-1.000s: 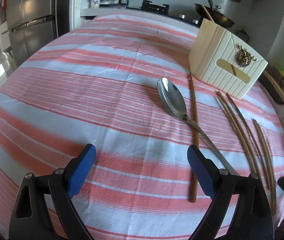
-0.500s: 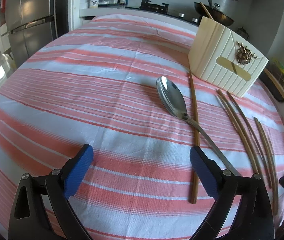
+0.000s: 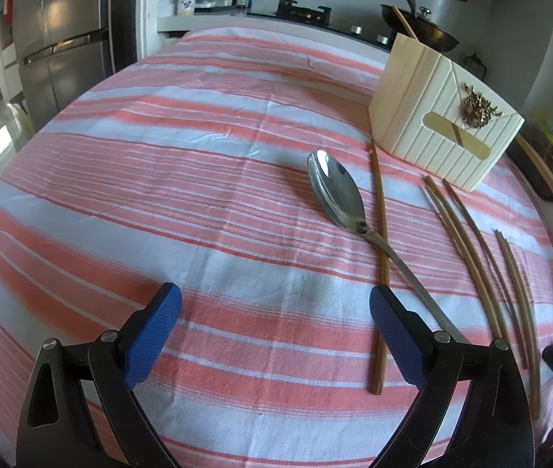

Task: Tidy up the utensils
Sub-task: 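Lower the left tool onto the handle of the second steel spoon, then close the left tool on the second spoon while the right tool grasps another chopstick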

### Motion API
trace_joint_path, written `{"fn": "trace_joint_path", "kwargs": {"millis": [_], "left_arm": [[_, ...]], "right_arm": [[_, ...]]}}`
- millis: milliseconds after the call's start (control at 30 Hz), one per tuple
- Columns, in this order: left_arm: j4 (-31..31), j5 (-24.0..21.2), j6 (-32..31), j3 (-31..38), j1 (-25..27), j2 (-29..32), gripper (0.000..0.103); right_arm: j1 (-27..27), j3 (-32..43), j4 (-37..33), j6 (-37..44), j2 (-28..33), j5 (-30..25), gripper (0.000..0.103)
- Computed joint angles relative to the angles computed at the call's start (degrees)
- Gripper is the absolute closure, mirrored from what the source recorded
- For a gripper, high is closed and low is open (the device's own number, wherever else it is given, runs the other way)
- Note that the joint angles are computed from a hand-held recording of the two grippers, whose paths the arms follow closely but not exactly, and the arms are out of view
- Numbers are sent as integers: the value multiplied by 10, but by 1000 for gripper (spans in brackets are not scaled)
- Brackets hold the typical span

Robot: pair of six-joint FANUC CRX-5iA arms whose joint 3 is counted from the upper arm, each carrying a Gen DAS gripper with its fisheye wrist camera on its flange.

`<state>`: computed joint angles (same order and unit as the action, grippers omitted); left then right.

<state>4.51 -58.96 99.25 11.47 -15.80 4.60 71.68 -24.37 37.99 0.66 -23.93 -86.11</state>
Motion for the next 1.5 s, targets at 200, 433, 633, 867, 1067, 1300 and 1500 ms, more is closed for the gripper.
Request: {"fn": "trace_joint_path", "kwargs": {"millis": [200, 433, 633, 867, 1067, 1300, 1500], "left_arm": [[17, -8, -5, 23, -14, 20, 6], [-54, -76, 7, 139, -72, 97, 5], [-111, -111, -25, 162, -101, 103, 3], [-24, -103, -70, 86, -24, 54, 4], [8, -92, -85, 58, 7, 39, 4], [16, -91, -106, 89, 8, 69, 4], [-43, -83, -110, 108, -14, 79, 0]], "right_arm": [[-1, 1, -1, 2, 1, -1, 40], [-2, 3, -1, 5, 5, -4, 39], [-2, 3, 0, 3, 4, -2, 39], [-2, 3, -1, 5, 4, -3, 39], [-6, 8, -3, 13, 13, -3, 35], [-6, 12, -4, 16, 19, -8, 35], [-8, 11, -6, 17, -10, 33, 35]]}}
